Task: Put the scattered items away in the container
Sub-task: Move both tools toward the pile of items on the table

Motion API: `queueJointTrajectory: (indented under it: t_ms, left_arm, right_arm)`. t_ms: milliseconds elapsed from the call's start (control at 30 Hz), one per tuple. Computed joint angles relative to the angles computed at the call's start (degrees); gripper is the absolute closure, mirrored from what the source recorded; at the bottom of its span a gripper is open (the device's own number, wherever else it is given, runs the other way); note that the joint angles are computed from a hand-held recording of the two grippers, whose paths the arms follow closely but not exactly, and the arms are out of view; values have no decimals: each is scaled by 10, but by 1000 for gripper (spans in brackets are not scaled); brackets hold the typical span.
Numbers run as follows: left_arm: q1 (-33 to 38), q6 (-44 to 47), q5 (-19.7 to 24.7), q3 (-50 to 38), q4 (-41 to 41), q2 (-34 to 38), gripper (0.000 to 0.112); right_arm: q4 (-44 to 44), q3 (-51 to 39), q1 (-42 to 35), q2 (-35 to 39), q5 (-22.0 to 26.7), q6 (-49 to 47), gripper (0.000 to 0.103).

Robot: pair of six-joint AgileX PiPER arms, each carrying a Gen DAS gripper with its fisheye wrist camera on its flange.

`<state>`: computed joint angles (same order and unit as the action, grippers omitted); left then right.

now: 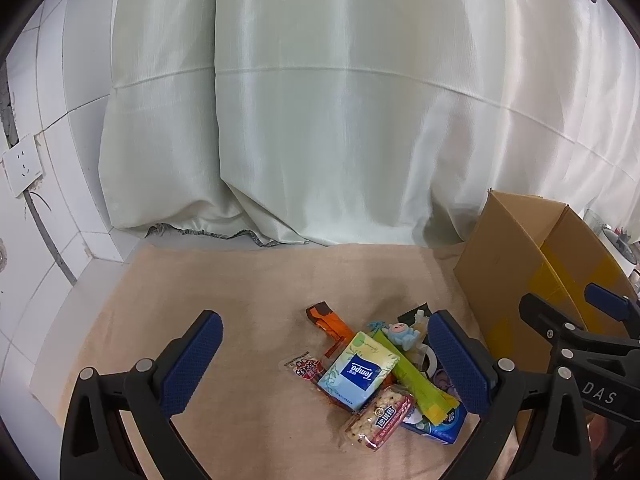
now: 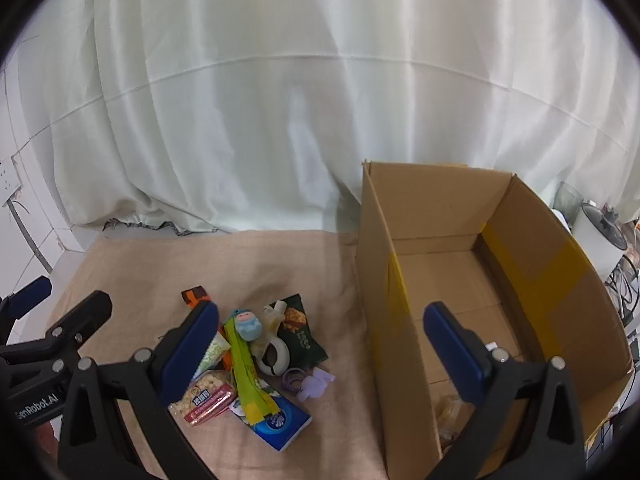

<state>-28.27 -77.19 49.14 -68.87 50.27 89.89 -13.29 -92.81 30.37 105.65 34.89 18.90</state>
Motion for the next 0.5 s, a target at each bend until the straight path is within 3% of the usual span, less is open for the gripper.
queueJointTrajectory:
  t_ms: [500]
  left_arm:
    - [12,2,-7,7,-4,-3,9]
  right_arm:
    - [18,-15,-1,13,3,-22,0]
